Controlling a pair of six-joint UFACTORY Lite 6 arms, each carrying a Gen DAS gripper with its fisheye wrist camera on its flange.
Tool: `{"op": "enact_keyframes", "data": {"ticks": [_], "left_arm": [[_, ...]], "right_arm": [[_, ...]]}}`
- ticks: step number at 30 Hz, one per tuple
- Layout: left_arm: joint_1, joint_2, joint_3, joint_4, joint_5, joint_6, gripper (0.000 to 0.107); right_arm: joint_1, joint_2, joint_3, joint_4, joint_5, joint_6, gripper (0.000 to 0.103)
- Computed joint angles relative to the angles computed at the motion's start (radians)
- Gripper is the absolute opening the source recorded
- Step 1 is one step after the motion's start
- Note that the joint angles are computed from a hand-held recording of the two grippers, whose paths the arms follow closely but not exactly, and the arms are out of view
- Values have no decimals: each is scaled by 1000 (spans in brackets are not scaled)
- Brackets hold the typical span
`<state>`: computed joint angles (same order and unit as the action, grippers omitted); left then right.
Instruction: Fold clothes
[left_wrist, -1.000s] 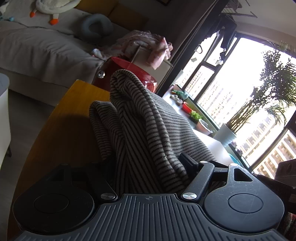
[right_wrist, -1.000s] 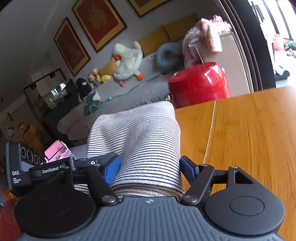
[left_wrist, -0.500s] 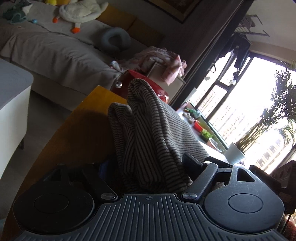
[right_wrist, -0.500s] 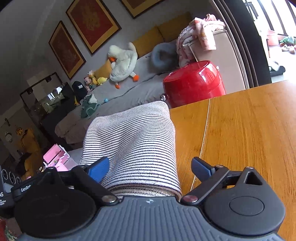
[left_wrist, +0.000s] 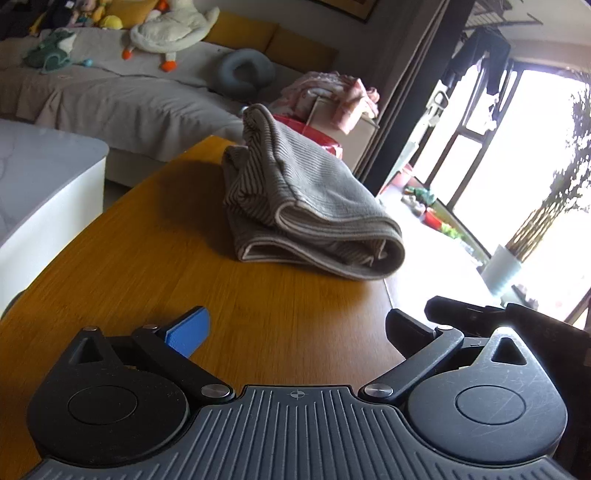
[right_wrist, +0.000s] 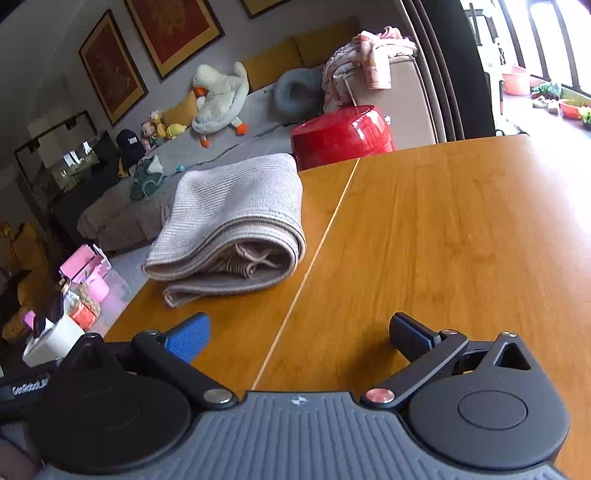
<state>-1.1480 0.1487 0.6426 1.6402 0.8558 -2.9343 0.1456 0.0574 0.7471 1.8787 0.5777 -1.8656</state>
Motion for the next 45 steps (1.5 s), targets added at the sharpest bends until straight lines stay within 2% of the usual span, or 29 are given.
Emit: {"op": "enact_keyframes", "data": {"ticks": [4, 7, 11, 14, 16, 25, 32, 45], "left_arm": [[-50, 100, 158, -222, 31, 228, 103], [-77, 169, 261, -375, 70, 383, 103], [-81, 247, 381, -512, 114, 565, 103], [-79, 259, 398, -529, 122, 582, 103], [-78, 261, 401, -531, 125, 582, 103], [-70, 280, 427, -535, 137, 585, 103], [-62, 304, 460, -555, 160, 575, 103], [-48, 328, 491, -571, 177, 579, 103]], "right_arm": [[-66, -123, -116, -51, 2, 4, 103], [-77, -167, -146, -64, -43, -2, 103], [9, -182, -129, -35, -229, -46, 103], [94, -173, -111, 21, -356, -129, 103], [151, -157, -95, 136, -438, -266, 103], [125, -162, -103, 109, -408, -246, 103], [139, -151, -93, 160, -422, -291, 103], [136, -125, -66, 115, -413, -254, 103]]}}
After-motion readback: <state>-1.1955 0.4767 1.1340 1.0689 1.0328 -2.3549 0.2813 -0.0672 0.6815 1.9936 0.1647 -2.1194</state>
